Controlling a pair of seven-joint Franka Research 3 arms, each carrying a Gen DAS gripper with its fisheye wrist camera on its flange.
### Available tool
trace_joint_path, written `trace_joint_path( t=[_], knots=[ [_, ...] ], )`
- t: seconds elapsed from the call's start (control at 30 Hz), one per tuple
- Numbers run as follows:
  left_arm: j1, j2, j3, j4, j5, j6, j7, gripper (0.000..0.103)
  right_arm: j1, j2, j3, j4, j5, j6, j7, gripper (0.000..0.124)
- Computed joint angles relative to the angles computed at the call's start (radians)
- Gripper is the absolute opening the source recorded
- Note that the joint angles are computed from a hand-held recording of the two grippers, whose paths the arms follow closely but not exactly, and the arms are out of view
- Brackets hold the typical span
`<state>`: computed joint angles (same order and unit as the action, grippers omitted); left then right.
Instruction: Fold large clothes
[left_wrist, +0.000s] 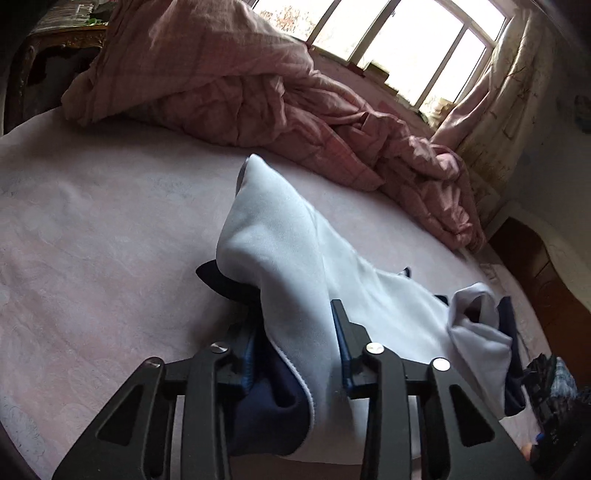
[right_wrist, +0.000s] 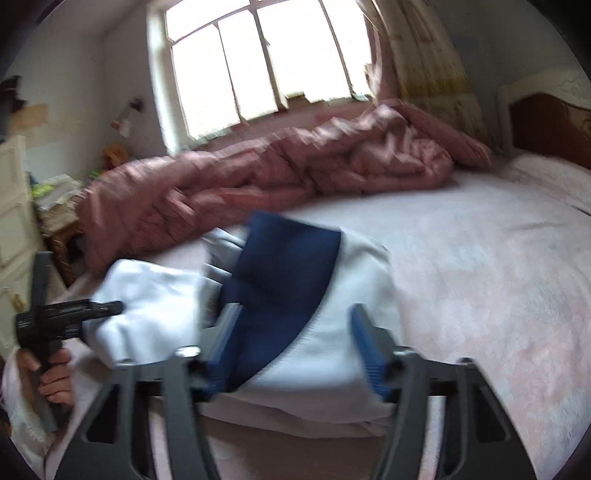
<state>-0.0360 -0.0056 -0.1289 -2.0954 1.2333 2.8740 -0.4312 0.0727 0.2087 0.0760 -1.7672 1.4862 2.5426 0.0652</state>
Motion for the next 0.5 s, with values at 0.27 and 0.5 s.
trace_joint_path(
  t=[0.27,0.5],
  knots=[
    [-0.036,-0.011,-0.038,0.126,0.374,0.029,-0.246,0.016,-0.061,0.159,0.009,0.200,-0.343,-0.317,0.378,0.020],
    [-0.109,0.242,-0.070,0.446,0.005,0.113,0.242,0.010,-0.054,0.119,0.033,0.136,-0.334,-0.220,0.310,0.020]
  ],
)
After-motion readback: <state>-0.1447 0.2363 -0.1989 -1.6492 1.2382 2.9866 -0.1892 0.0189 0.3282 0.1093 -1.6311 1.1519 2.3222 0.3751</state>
